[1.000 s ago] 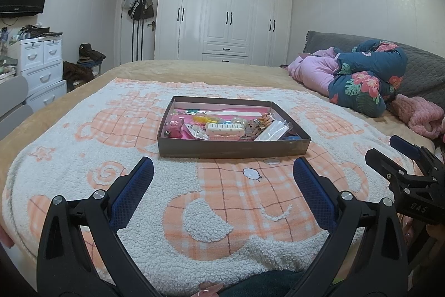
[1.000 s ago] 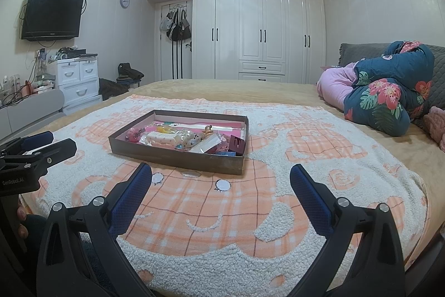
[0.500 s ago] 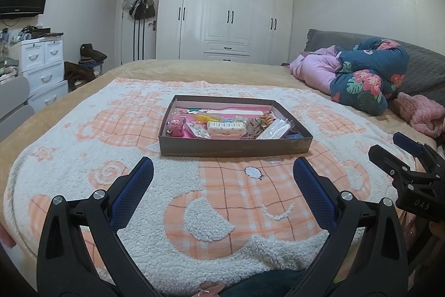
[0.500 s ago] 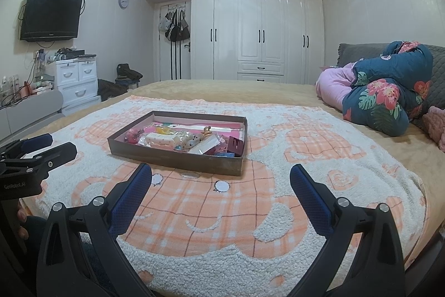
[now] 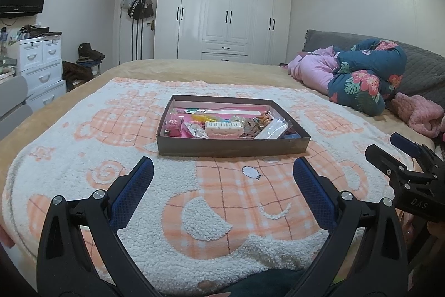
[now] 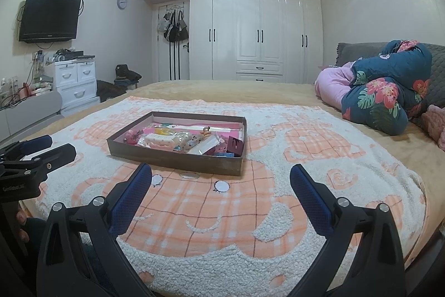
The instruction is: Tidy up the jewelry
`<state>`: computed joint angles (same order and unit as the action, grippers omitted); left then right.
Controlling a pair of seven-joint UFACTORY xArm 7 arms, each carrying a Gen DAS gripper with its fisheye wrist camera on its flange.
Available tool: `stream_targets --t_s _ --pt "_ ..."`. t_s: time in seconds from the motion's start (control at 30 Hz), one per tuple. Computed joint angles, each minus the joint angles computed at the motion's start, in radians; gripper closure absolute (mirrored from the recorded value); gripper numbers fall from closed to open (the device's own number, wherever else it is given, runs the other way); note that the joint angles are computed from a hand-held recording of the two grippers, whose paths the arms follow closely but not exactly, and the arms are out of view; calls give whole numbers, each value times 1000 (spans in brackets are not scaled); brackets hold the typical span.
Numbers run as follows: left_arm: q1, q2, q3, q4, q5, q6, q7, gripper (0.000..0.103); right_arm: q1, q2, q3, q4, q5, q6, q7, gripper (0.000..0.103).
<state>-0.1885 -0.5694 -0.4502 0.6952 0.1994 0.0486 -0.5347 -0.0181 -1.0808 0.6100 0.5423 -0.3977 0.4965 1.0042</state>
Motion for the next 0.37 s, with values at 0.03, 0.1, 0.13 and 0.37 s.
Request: stream_targets --t_s 0.03,0.1,0.13,0.37 --pt "4 0 -3 2 0 4 -4 11 1 -1 -1 -1 0 0 1 6" --pt "3 3 0 6 -6 15 -12 11 -2 3 -2 1 3 3 5 6" --pt "2 6 5 9 -10 20 -17 11 -3 6 -5 1 4 3 6 6" --pt "71 71 22 77 7 71 -59 11 -69 60 -57 10 -14 -6 -8 6"
